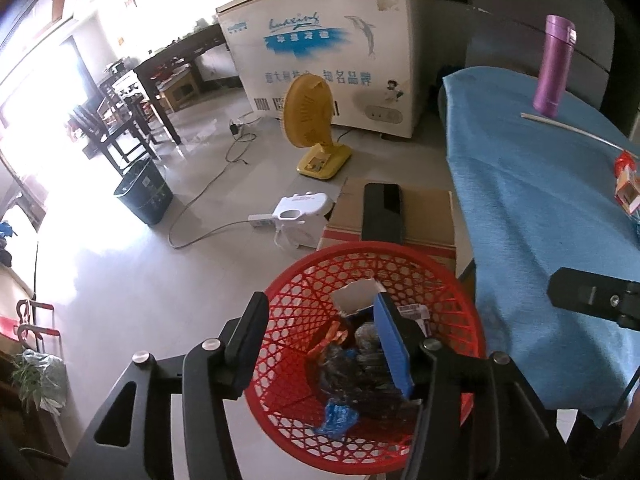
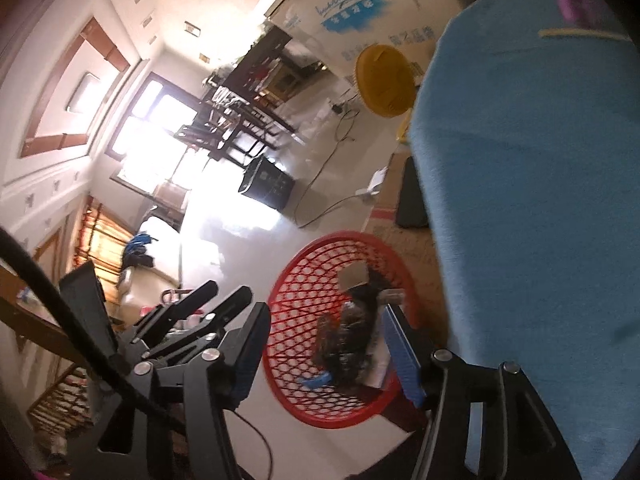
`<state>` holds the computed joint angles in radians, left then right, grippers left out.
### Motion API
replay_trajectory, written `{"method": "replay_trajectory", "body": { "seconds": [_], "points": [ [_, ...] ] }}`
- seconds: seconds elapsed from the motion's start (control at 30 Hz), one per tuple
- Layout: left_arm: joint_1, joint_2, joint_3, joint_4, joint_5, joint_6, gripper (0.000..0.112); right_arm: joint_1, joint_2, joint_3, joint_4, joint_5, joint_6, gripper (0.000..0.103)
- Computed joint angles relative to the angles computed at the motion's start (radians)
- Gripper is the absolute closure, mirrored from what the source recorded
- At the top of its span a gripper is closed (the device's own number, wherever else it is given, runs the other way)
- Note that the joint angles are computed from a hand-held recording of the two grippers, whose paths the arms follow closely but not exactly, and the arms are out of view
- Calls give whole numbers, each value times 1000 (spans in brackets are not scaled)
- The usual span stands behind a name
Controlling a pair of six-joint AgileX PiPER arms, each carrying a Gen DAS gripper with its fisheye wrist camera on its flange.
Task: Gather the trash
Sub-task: 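Move both open tools back over the table toward the remaining trash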
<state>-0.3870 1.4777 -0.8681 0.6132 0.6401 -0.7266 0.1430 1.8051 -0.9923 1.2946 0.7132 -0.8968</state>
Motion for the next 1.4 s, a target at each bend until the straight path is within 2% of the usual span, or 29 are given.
{"method": "replay_trajectory", "body": {
  "seconds": [0.1,0.3,0.53,0.77,1.0,1.1,1.23,1.4],
  "points": [
    [-37,19,-19,1,13,-3,56,-38,-69,60,-15,-31,-20,41],
    [-145,58,-75,3,62,-25,56,-177,-227,148,-55,-16,-32,41],
    [-276,106,-144,0,131,-47,55,-456,-397,222,-120,86,-52,41],
    [-407,212,-303,-41,247,-8,55,-779,-526,275,-179,214,-102,41],
    [-571,303,-523,-61,357,59,54,-1156,-521,271,-187,400,-256,41],
    [-618,357,-622,-91,394,113,53,-1301,-472,242,-192,463,-306,41],
    [-650,444,-783,-173,436,223,53,-1427,-398,190,-200,488,-317,41],
    [-621,623,-1160,-348,531,429,53,-1524,-268,65,-210,460,-283,41]
  ]
}}
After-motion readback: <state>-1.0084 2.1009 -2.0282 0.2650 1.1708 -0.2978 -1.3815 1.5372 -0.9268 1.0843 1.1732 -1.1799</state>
